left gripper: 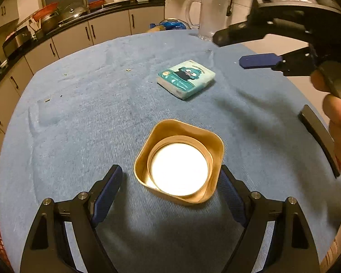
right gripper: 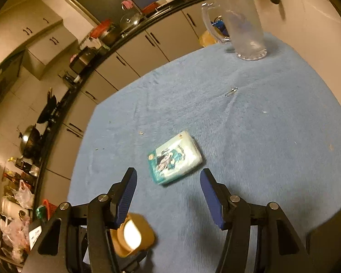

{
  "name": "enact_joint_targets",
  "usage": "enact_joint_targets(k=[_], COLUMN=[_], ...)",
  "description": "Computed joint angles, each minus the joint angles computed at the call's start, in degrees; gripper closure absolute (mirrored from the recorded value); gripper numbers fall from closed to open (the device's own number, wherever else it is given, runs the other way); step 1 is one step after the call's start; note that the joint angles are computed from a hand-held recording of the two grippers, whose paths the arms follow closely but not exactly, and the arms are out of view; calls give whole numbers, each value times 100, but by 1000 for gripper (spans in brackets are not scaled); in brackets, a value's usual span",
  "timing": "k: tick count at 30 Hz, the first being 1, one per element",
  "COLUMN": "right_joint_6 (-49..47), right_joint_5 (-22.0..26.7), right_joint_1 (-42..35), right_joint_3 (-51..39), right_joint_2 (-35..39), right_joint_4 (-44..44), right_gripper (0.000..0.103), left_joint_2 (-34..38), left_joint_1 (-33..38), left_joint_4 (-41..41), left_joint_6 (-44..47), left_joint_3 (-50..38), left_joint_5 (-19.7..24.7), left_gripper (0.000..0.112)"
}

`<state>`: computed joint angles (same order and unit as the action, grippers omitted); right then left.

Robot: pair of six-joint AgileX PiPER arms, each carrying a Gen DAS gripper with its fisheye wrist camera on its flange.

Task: Collect trash
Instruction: 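Move the left tool to the gold square tin and grasp it, then grasp the tissue packet with the right tool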

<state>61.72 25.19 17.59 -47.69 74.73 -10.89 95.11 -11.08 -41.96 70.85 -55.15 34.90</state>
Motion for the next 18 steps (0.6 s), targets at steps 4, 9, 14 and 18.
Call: enact_joint_targets(k=[4, 9, 14, 18], right_joint_6=[-634, -1295, -1384, -1594], right_joint_5=[281, 205, 353, 443], right_joint_1=[-231, -466, -320, -301], right_joint_3=[-453, -724, -1293, -1559], right_joint_2=[629, 1122, 1684, 2020], right_joint_4=[346, 843, 372, 261], right_gripper=[34, 33, 29, 25], left_joint_2=[135, 57, -223, -359], left_joint_1=[70, 416, 1117, 1533], left_joint_4=[-78, -210, -336, -404], left_joint_6=[-98, 49, 330, 420], left_joint_3=[-146, -149, -217, -255], left_joint_5=[84, 190, 686, 975], left_gripper=[45, 45, 45, 45])
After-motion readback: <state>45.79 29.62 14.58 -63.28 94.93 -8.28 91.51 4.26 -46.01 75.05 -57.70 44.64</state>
